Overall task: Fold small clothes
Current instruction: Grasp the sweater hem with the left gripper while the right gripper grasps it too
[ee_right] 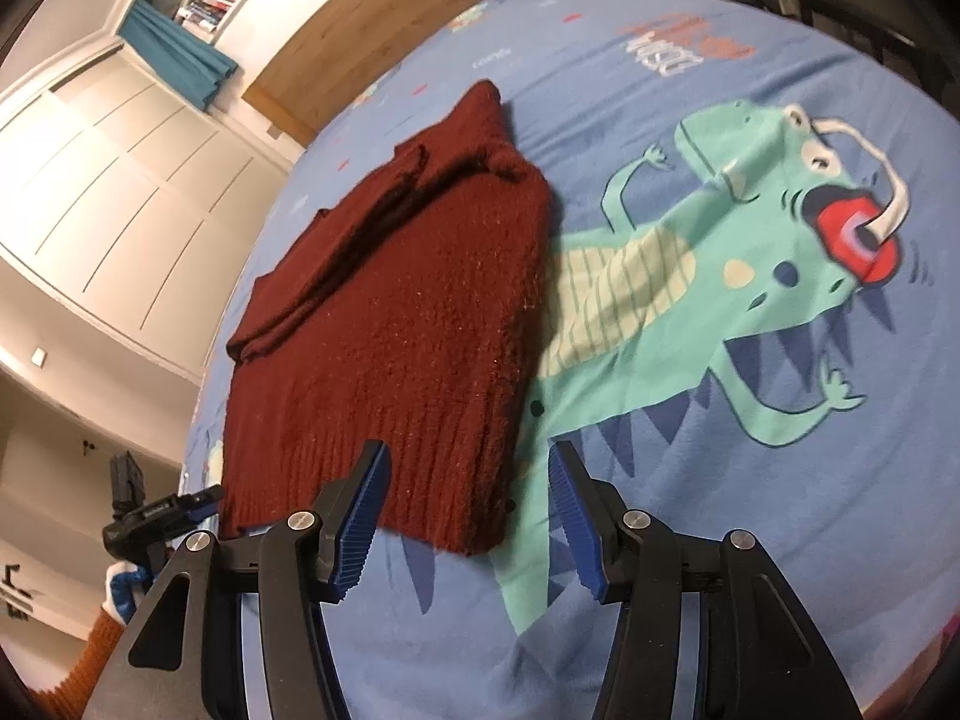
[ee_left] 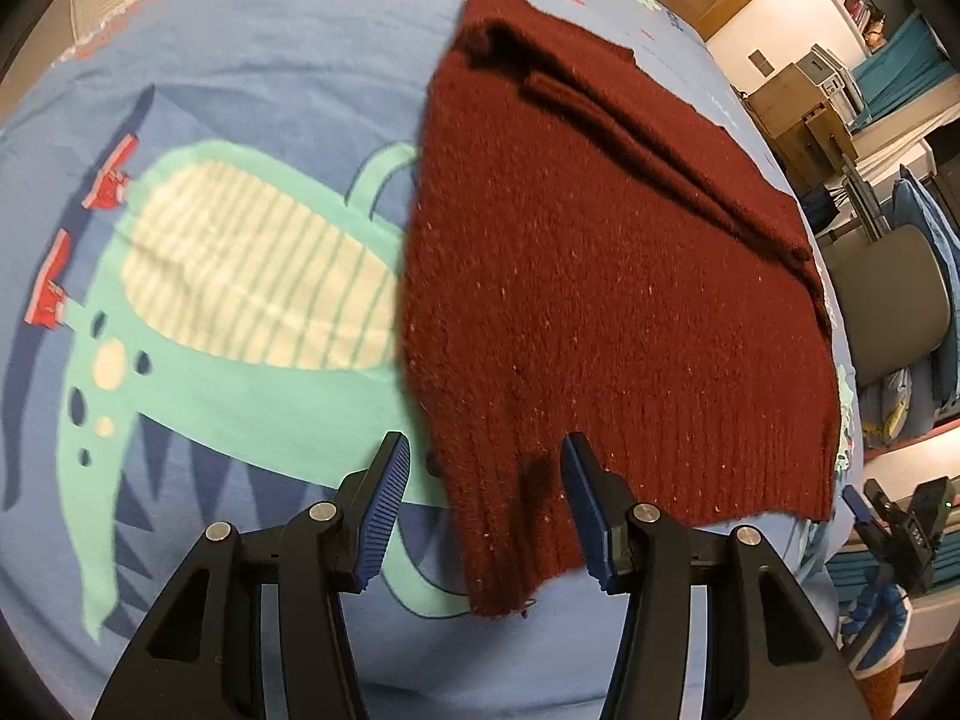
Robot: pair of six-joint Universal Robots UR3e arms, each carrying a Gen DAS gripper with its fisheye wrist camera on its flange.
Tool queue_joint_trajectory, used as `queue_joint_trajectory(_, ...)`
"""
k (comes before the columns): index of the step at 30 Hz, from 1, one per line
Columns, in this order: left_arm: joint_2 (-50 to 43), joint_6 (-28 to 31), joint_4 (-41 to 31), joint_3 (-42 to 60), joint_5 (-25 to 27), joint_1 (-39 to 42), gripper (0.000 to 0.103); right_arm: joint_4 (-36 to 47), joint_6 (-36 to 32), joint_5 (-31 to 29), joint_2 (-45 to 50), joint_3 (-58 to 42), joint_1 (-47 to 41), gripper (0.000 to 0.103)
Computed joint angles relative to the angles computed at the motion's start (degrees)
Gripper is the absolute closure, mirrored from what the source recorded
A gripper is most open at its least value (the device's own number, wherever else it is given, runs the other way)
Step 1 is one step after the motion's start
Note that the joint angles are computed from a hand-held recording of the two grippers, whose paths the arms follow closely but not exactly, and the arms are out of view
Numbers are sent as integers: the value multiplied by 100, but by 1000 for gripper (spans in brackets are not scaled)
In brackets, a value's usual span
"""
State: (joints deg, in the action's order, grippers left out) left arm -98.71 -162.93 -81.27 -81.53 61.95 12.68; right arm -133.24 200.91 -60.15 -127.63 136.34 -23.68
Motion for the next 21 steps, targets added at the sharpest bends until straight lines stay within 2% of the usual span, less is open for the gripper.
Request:
queue_joint_trajectory(6, -323, 13, -149, 314, -144, -18, 56, -180, -254, 310, 538, 21, -116, 40)
queue_joint_trajectory(11, -537, -30, -223, 499, -295, 6, 50, -235, -494, 484, 1042, -111, -117, 39)
queue_joint_trajectory(21, -447, 538, -549, 237, -890, 260, 50, -536, -730, 859, 2038, -353, 103, 37)
